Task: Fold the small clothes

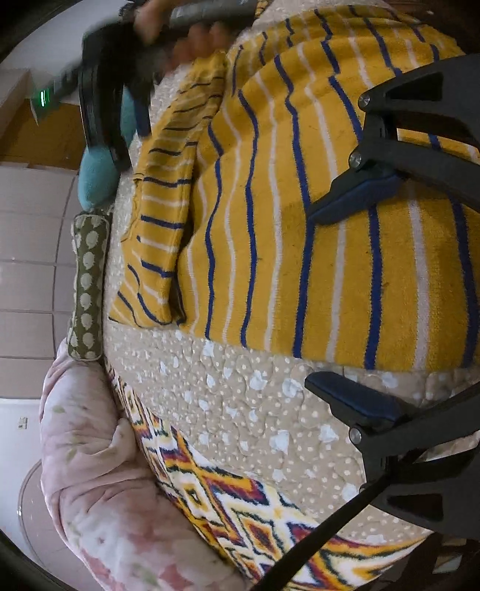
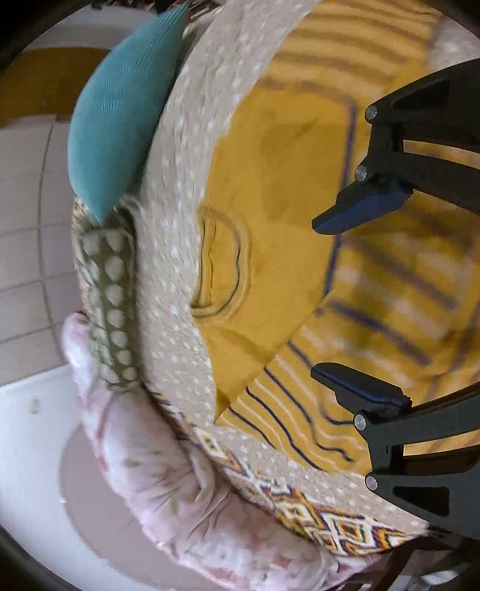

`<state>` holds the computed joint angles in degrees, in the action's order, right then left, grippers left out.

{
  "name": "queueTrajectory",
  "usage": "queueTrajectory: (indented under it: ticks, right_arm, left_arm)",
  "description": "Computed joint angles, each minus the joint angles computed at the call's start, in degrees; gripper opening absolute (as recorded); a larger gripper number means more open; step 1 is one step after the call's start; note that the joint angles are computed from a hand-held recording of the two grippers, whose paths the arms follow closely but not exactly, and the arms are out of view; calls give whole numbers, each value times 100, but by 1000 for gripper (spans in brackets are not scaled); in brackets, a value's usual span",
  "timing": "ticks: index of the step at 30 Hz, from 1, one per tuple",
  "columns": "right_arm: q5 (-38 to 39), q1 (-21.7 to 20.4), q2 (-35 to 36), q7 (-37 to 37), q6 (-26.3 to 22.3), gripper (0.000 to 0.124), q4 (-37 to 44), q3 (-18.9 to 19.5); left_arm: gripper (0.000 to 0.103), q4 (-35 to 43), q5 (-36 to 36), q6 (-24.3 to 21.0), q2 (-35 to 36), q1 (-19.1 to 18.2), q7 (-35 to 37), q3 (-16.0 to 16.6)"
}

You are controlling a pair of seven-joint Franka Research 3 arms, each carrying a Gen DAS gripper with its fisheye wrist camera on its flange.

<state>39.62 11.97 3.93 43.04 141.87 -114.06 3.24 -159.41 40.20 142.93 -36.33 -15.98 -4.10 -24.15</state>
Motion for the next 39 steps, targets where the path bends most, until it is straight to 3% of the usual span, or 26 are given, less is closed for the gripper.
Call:
queueTrajectory:
  ticks: [4, 5, 6, 8, 11, 13, 16, 18, 20, 22, 23, 26, 28, 31, 33, 36, 39]
  right_arm:
    - [-864, 229, 724, 610, -345, 77, 658, 111]
    - [-1044, 277, 821, 627, -478, 66, 737, 147]
    - [-1126, 293, 821, 517, -559, 37, 724, 189]
    - [-1271, 336, 671, 237, -610, 11, 573, 248]
    - [-1724, 503, 561, 279, -306, 9, 526, 239]
    - [-2267, 676, 680, 811, 141, 9, 675, 171]
    - [-3679, 1112, 936, 2211, 1007, 10, 841, -141]
    - [-4415, 1293, 1132, 2905, 917, 14, 1094, -284]
    - [-3985, 1011, 1064, 2519, 656, 16, 1160, -58]
    - [-3152, 603, 772, 1848, 538, 27, 1002, 146]
    - [-2892, 517, 667, 1699, 509, 39, 928, 170]
    - [-1821, 31, 139, 1091, 53, 50, 601, 24]
    - [-1560, -213, -128, 872, -196, 55, 353, -190]
    - [-1589, -445, -457, 637, 56, 59, -182, -398]
    - [-1551, -589, -633, 492, 166, 61, -541, -518]
    - [-1214, -718, -695, 192, 95, 61, -814, -619]
    - [-990, -728, -686, 12, 346, 60, -1043, -590]
  left_arm:
    - [84, -151, 431, 193, -130, 182, -420, -271]
    - [84, -168, 547, 191, -144, 212, -524, -350]
    - [84, -170, 636, 182, -149, 224, -597, -390]
    - [84, -202, 811, 207, -173, 242, -784, -440]
    - [85, -183, 986, 159, -135, 232, -955, -470]
    - [85, -183, 1047, 141, -125, 186, -1006, -427]
    - [85, -166, 1085, 93, -98, 117, -1032, -376]
    - [85, -154, 1091, 60, -78, 79, -1033, -345]
    - [85, -155, 1108, 48, -76, 48, -1034, -318]
    - [85, -151, 1135, 41, -71, 37, -1061, -313]
    - [85, -151, 1151, 35, -69, 35, -1081, -317]
    - [85, -134, 1187, -12, -45, 20, -1136, -339]
    - [85, -123, 1182, -36, -29, -10, -1122, -311]
    - [85, -158, 734, -28, -182, -288, -701, 34]
    - [85, -358, 502, 283, -662, -404, -558, 242]
    - [85, -352, 334, 249, -1130, -287, -45, 323]
    - [86, 61, 308, 57, -727, 96, 1075, 591]
